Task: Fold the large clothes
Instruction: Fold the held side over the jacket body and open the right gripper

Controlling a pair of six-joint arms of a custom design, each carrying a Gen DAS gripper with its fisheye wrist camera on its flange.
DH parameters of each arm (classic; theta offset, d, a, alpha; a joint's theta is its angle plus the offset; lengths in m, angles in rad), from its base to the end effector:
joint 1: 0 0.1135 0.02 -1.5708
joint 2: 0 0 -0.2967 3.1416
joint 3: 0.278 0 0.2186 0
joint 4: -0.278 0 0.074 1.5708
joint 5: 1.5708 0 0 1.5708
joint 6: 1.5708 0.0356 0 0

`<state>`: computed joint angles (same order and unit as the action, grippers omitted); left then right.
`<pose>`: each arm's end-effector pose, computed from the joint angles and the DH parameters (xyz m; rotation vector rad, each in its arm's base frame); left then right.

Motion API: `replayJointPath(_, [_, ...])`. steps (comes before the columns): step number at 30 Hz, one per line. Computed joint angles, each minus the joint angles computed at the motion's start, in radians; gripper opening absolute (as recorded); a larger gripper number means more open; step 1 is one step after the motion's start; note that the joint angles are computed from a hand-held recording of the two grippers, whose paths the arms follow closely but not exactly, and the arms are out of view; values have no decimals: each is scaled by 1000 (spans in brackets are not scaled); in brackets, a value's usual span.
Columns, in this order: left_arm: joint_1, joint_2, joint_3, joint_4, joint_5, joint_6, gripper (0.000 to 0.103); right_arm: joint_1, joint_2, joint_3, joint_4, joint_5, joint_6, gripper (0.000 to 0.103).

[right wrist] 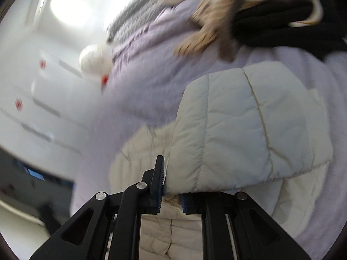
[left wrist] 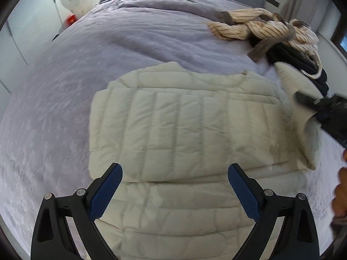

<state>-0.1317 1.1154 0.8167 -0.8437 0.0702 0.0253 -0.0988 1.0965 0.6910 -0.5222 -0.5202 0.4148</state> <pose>0.1519 -0.0226 0.2758 0.2336 2.7048 -0.1266 0.1652 0.0014 0.2657 0.4172 2.4539 0.7816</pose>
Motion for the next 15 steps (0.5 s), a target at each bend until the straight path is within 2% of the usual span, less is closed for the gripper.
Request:
replayJointPath(3, [90, 11, -21, 24, 28, 65, 98, 213, 90, -44, 115, 145, 90, 15])
replayJointPath(6, [158, 25, -38, 40, 50, 111, 98, 319, 171, -70, 181, 220, 128, 15])
replayJointPath(10, [218, 36, -57, 54, 76, 154, 98, 474, 219, -80, 180, 352, 181, 15])
replayJointPath(13, [239, 50, -59, 66, 87, 167, 98, 506, 218, -79, 156, 387, 214, 15])
replayJointPath(14, [244, 57, -56, 71, 93, 165, 98, 502, 208, -79, 145, 384, 228, 17])
replayJointPath(15, [248, 62, -51, 75, 100, 160, 98, 488, 197, -77, 134, 374, 246, 28])
